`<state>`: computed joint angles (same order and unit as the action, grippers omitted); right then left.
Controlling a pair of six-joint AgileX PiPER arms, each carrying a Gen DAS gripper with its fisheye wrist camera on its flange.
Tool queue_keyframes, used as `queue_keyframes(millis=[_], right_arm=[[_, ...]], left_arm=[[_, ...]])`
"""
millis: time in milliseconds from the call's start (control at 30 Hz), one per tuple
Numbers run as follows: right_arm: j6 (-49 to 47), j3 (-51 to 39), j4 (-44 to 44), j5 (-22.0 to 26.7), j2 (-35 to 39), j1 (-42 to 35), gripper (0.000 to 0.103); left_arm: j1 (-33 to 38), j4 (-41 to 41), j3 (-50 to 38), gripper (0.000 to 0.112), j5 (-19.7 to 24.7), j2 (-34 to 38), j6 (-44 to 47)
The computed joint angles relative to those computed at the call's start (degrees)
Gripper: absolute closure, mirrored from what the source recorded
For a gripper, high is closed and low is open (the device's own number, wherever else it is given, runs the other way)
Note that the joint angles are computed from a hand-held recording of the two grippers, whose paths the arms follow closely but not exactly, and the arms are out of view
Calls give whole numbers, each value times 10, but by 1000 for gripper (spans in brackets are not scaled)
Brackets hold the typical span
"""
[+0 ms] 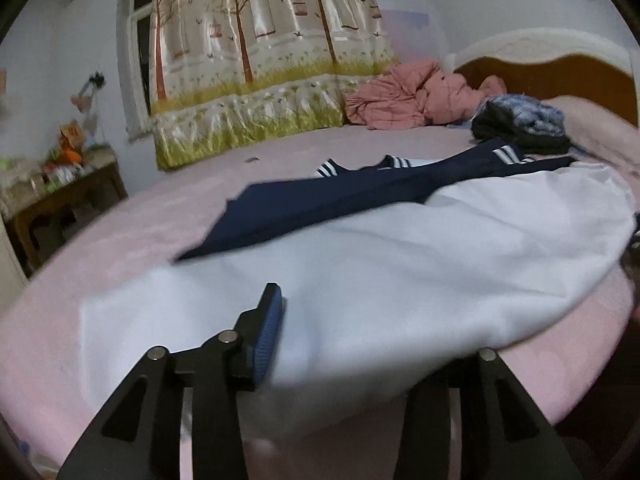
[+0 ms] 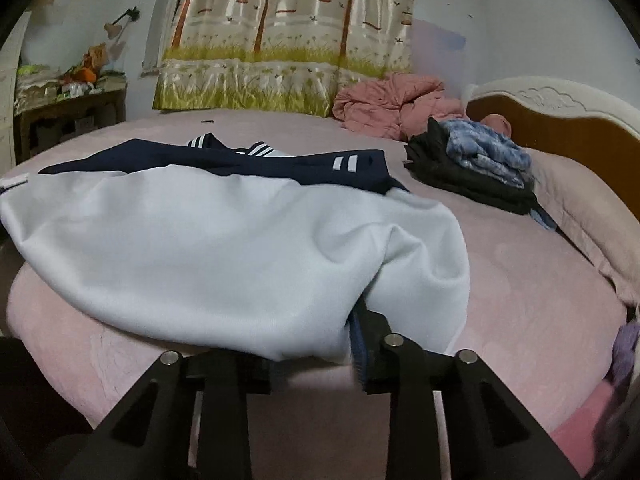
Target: Fold large clothes
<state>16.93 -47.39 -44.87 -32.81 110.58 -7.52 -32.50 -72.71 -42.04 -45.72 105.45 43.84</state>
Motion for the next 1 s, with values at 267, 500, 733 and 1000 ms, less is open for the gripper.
queue_keyframes(millis=[267,500,733,1000], right_arm=[[-141,89,147,-87,-3,-24,46],[25,122,-29,-136,-55,-126,46],[346,36,-337,-182,-39,-183,46],[622,-141,-533,-234,81,-170,44]], left_arm=[[-77,58,100,58,-68,-24,-157],[-167,36,133,55,-174,-30,-244],[-169,47,124,37,-147,-47,-279],[27,466,220,33,-55,-64,-718]])
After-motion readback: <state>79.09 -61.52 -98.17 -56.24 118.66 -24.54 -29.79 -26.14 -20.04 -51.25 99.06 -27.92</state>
